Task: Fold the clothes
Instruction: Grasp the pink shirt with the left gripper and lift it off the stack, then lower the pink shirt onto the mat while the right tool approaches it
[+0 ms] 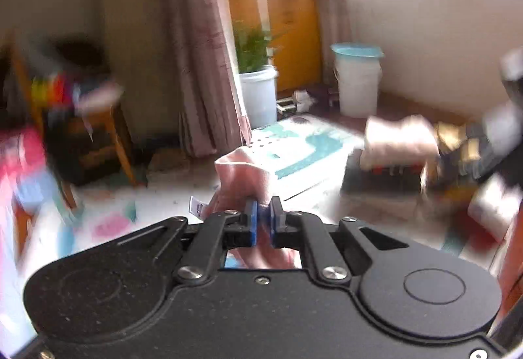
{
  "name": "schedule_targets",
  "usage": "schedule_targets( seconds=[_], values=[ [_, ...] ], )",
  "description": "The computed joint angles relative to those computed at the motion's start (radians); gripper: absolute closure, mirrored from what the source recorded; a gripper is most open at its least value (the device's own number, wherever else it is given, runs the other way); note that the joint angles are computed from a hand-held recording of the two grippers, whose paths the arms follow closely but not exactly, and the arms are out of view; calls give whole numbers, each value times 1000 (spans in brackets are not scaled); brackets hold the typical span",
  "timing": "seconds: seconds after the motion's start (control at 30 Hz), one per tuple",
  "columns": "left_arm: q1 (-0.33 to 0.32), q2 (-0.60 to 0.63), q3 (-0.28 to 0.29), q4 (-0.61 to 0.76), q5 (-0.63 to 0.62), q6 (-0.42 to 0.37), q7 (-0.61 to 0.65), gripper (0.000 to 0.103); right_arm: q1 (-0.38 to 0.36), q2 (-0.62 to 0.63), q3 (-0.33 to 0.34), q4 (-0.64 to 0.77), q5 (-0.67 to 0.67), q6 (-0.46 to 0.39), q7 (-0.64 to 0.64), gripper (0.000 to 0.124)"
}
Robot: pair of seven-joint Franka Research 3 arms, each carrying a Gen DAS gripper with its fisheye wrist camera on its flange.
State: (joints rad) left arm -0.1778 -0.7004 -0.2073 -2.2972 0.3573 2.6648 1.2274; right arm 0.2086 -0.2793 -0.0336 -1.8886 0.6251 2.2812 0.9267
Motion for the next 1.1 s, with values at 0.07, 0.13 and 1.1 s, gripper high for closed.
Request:
schedule_targets(
  seconds=[0.07, 0.13, 1.1],
  values=[
    [-45, 25, -1, 6, -26, 0, 17, 98, -1, -6, -3, -13, 1, 28, -25, 21],
    [-62, 46, -17, 12, -22, 8, 36, 98, 0, -8, -6, -24, 4, 44, -45, 21],
    [-290, 193, 47, -223, -370, -232, 557, 61, 88, -66, 48, -417, -289, 131, -646, 59]
  ],
)
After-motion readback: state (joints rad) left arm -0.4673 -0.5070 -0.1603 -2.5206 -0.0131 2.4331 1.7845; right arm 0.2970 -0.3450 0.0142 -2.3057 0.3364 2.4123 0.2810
